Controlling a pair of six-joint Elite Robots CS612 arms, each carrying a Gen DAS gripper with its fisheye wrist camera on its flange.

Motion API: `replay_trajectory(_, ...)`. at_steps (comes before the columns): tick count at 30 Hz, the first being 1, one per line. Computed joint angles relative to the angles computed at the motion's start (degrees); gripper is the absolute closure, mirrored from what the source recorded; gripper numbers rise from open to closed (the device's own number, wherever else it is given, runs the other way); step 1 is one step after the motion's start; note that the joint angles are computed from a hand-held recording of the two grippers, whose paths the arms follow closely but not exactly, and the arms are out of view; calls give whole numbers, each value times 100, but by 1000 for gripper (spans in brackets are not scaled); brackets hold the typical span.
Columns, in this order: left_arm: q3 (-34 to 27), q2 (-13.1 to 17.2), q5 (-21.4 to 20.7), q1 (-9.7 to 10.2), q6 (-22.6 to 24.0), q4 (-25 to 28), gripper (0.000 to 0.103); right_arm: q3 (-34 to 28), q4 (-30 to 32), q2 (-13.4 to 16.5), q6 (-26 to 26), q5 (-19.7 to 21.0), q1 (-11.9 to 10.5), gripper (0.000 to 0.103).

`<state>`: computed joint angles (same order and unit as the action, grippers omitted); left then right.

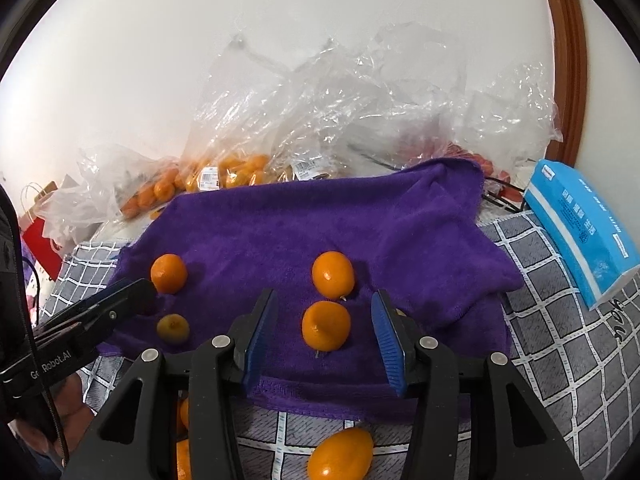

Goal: Organize fruits
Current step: 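Open both tools to drop the held fruits onto the towel, then pull both tools back from the towel toward the remaining oranges, then grasp an orange with the right tool while the left tool grasps another orange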

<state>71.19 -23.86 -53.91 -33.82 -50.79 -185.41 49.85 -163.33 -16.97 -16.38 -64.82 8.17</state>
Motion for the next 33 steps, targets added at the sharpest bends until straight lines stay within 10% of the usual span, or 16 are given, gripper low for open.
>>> replay_trajectory(13, 324, -228, 459, -46, -285, -409, 46, 431, -229, -302, 610, -13, -220, 54)
replay_trajectory(28, 1525, -911, -272, -217, -1423, 958, 37, 1098, 458, -490, -415, -214, -129, 54)
replay_trajectory(33, 1663, -931, -345, -330, -1759, 1396, 37, 1157, 339, -499, -516, -331, -108, 68)
